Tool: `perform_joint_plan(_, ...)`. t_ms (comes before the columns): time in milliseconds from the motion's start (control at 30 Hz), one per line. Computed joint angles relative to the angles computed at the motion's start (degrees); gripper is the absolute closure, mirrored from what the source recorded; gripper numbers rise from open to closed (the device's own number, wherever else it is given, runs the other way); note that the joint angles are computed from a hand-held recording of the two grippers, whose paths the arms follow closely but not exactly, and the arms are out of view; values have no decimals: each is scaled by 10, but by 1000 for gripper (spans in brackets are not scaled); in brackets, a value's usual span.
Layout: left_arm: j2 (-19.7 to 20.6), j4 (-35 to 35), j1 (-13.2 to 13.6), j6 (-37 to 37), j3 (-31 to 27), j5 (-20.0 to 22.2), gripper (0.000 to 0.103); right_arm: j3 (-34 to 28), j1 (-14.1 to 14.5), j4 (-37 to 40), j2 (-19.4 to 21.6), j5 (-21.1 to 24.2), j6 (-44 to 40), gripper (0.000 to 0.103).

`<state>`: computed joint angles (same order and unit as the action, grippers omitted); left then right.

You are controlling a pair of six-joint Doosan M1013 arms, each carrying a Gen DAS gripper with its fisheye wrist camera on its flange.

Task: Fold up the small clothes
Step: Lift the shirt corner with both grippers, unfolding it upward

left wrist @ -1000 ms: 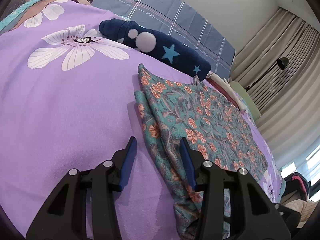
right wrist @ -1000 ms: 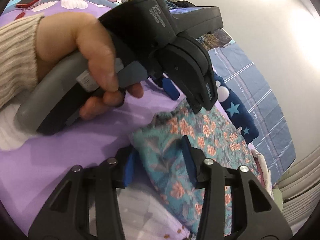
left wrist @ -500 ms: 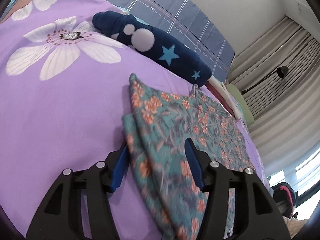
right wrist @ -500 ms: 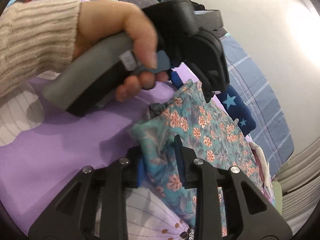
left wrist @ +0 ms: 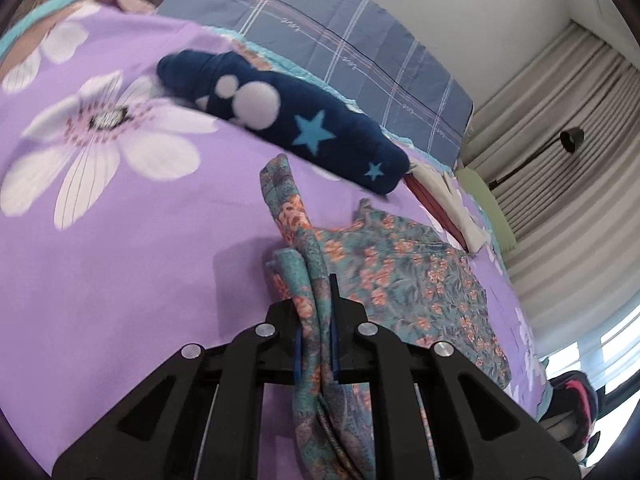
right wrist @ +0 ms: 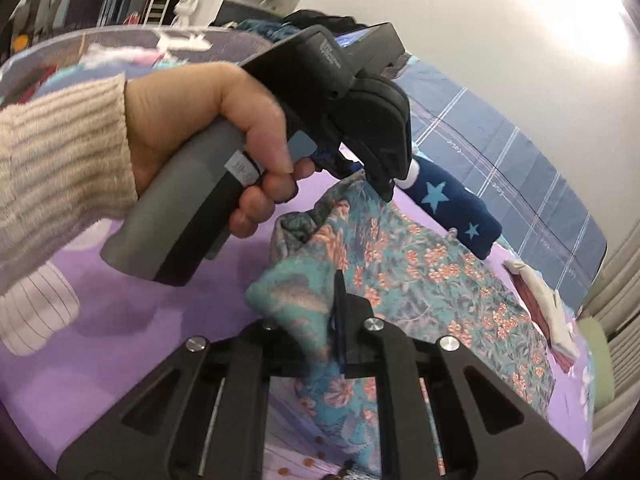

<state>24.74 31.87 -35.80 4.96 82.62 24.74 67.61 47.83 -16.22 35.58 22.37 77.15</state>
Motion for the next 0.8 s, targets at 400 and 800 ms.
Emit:
perform_joint_plan(400,73,-78,-16,137,-167,116,94,20,-61,207,-37,-8,-58,93)
perform_joint_plan(800,215,-165,-35,300,-434,255,94,49,-133,378,-61,2,-104,93)
